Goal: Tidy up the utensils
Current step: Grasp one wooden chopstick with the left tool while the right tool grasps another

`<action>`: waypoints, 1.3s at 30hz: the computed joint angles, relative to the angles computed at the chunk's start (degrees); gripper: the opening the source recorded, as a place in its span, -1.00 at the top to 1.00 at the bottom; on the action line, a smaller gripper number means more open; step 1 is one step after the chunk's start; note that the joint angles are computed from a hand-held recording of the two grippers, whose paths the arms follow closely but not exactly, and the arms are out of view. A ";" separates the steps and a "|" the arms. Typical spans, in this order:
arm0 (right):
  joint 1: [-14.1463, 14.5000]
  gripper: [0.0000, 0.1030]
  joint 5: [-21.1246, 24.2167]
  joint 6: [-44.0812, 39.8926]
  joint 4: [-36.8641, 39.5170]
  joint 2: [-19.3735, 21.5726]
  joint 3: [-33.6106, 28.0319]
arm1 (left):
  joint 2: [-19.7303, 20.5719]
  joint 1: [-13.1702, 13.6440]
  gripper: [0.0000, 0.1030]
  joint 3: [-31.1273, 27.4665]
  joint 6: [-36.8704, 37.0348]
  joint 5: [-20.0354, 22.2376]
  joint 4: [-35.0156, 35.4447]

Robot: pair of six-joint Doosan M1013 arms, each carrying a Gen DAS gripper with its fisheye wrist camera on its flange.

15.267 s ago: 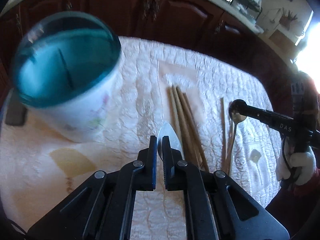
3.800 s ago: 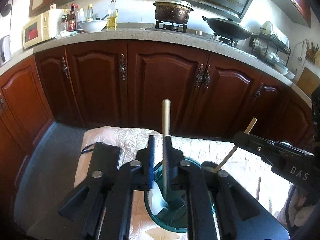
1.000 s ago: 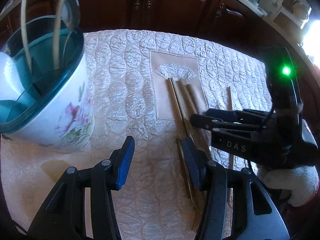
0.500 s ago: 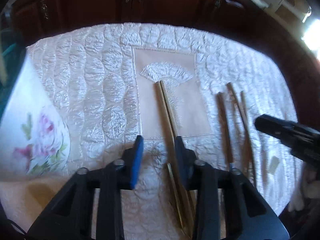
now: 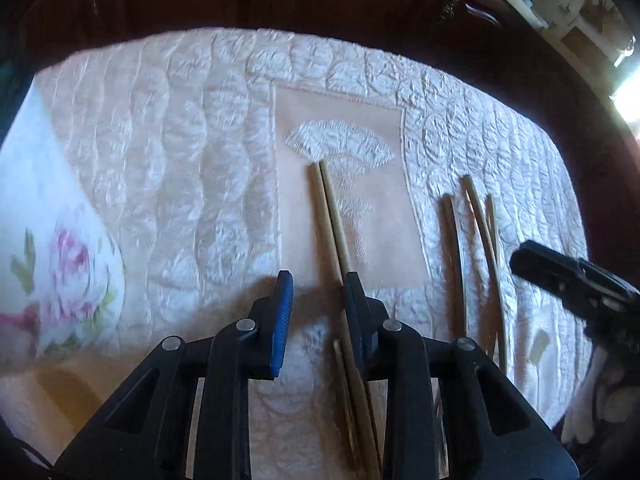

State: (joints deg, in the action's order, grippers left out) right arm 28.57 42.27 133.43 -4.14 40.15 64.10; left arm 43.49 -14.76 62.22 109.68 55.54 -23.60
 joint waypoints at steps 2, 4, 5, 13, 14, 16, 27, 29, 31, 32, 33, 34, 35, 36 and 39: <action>-0.28 0.30 0.12 -0.21 0.67 0.01 0.06 | -0.17 0.21 0.51 0.27 0.52 -0.14 -0.60; -0.35 0.30 0.40 0.28 0.69 0.18 -0.11 | -0.10 0.09 0.52 0.16 0.49 -0.14 -0.44; -0.60 0.30 -0.17 0.05 1.12 -0.15 0.63 | -0.12 0.06 0.51 0.12 0.60 -0.20 -0.18; -0.57 0.30 -1.58 0.78 0.75 -0.54 1.97 | 0.59 -0.86 0.53 -0.74 -2.62 -1.91 2.54; -0.74 0.30 -2.06 0.79 0.89 -0.64 2.12 | 1.03 -0.83 0.54 -1.54 -3.74 -1.28 2.36; -1.18 0.30 -2.24 0.53 1.52 -0.41 1.74 | 1.74 -0.96 0.54 -3.15 -5.33 -0.21 2.46; -3.54 0.82 8.91 -0.51 3.60 7.40 -9.71 | 3.96 -2.01 0.89 -7.27 -9.45 0.78 4.90; -3.61 0.85 8.64 -0.85 3.50 7.41 -9.85 | 4.17 -1.43 0.89 -7.73 -8.58 1.74 2.73; -3.63 0.86 7.56 -1.59 3.98 6.78 -9.16 | 3.31 -0.62 0.89 -6.70 -7.09 1.96 -0.02; -3.42 0.86 6.57 -1.56 2.97 6.00 -8.36 | 2.56 -0.19 0.89 -5.72 -5.57 1.63 -2.26; -3.20 0.86 5.35 -1.29 2.25 5.06 -7.31 | 1.84 0.18 0.90 -4.81 -4.29 1.42 -4.10; -2.99 0.86 3.25 -1.52 2.16 3.80 -5.92 | 1.14 0.44 0.90 -3.95 -3.53 1.09 -5.26; -2.81 0.86 1.85 -1.72 2.05 2.93 -5.03 | 0.22 0.79 0.90 -2.86 -2.15 0.83 -7.13; -2.59 0.86 0.79 -1.68 1.68 2.19 -4.31 | -0.43 1.07 0.91 -2.07 -0.82 0.65 -8.54; -1.93 0.87 -2.32 -2.29 1.44 -0.14 -2.24 | -3.45 2.08 0.91 1.11 4.63 -0.68 -12.28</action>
State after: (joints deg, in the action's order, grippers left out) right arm 26.64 39.95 131.14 -2.70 40.01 61.86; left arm 40.04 -12.68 63.33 114.32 54.85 -35.88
